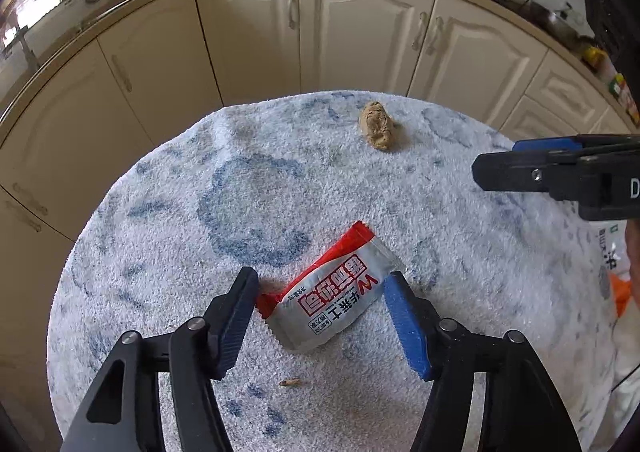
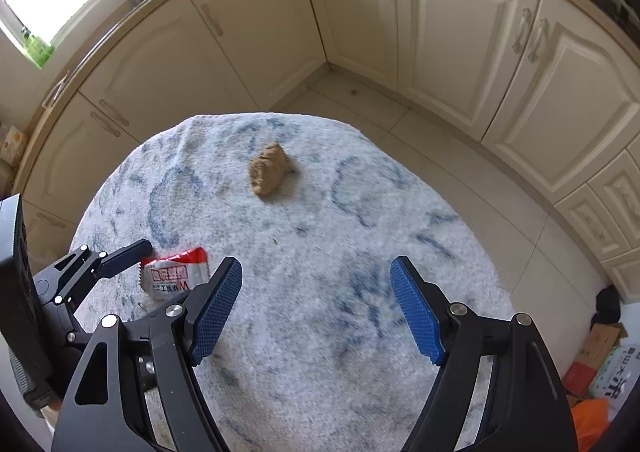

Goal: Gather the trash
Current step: 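Grasp the red-and-white packet with the left tool, then grasp the small brown piece with the right tool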

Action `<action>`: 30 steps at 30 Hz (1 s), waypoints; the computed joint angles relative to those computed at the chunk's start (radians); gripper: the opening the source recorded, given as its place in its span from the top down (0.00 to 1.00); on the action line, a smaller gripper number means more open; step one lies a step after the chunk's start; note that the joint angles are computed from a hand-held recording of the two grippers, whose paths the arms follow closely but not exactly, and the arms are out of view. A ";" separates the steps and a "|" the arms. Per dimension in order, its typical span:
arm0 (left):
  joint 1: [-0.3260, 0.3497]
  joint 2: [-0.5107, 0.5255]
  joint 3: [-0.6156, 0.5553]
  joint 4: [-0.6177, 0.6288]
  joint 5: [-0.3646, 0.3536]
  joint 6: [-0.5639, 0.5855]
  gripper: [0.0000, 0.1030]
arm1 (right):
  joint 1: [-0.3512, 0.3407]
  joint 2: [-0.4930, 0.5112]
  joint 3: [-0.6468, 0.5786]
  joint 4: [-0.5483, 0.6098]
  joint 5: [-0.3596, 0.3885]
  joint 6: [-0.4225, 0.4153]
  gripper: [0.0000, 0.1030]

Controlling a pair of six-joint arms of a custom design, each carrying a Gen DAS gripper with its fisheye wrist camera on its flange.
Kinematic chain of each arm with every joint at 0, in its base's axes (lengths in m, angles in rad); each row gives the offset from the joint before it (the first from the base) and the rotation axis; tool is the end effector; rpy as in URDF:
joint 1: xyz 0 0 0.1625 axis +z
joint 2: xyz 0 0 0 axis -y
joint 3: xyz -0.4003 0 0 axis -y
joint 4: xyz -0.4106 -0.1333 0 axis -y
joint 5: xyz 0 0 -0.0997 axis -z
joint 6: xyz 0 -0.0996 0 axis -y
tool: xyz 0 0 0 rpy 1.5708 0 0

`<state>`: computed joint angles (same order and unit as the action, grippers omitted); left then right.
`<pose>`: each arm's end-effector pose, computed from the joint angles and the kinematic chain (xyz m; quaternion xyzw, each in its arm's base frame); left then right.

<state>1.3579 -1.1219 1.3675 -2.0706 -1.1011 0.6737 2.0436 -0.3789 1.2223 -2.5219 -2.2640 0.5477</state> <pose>0.0284 -0.7129 0.3624 0.3871 0.8841 -0.0673 0.2529 0.4046 -0.6380 -0.0616 -0.0534 -0.9378 0.2098 0.2713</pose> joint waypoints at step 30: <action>-0.022 -0.186 0.132 -0.026 0.053 -0.356 0.88 | 0.011 0.047 -0.095 0.091 0.000 -0.019 0.33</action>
